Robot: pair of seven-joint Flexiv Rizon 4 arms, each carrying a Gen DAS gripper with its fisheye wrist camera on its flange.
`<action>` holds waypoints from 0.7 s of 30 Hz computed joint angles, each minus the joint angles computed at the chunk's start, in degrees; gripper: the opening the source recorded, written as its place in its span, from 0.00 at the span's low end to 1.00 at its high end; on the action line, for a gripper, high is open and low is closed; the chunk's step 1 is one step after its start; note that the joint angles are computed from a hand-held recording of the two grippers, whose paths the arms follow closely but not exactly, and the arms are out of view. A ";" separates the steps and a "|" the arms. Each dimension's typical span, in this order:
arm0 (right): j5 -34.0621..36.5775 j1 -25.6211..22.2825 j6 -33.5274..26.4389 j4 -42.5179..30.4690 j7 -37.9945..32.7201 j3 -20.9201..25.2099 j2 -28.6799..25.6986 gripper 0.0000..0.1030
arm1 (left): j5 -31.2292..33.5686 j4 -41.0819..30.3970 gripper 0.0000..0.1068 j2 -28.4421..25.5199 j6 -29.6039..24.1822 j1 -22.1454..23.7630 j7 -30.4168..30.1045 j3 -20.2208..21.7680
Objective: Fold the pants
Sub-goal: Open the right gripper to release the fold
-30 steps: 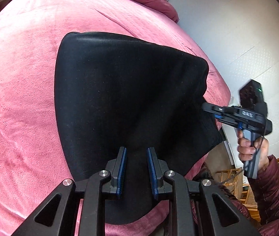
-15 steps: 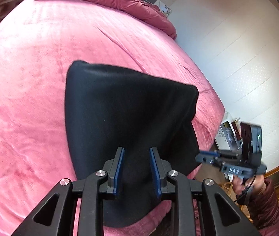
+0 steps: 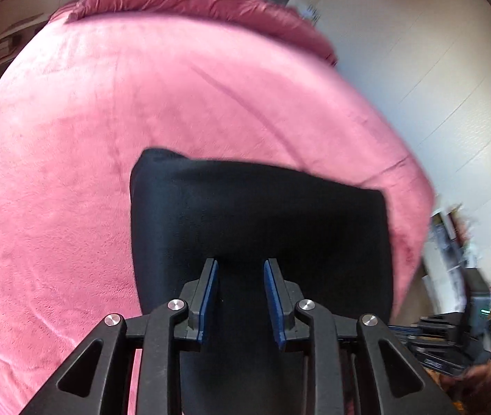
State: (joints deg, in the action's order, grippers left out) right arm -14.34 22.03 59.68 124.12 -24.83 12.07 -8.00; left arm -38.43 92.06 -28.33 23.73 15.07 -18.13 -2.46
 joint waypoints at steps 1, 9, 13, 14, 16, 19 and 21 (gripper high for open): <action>1.26 -0.25 -0.33 -0.41 -1.60 0.35 0.13 0.04 | 1.28 0.98 0.26 -0.03 3.06 -1.29 -0.16 0.44; -8.34 -1.32 -2.60 -2.56 3.88 -1.76 4.02 0.40 | -1.44 8.82 0.30 3.74 13.93 -2.89 2.12 -0.24; -17.01 -1.84 1.33 -6.46 9.57 -4.01 -0.07 0.45 | -4.98 13.29 0.31 6.45 18.88 -3.13 4.92 -0.28; -17.24 -1.81 0.60 -7.83 9.92 -4.38 -1.35 0.45 | -5.70 14.05 0.31 6.81 19.78 -3.20 5.48 -0.26; -15.96 -2.00 0.02 -9.97 9.59 -4.78 -3.75 0.45 | -6.53 14.98 0.31 7.30 20.83 -3.28 6.08 -0.11; -14.27 -1.98 -2.38 -12.11 9.36 -5.53 -6.50 0.45 | -8.14 16.86 0.31 8.27 23.06 -3.24 8.87 0.04; -12.94 -2.12 -2.88 -12.73 9.56 -5.83 -7.83 0.45 | -8.13 17.51 0.32 8.61 23.56 -3.38 9.59 0.28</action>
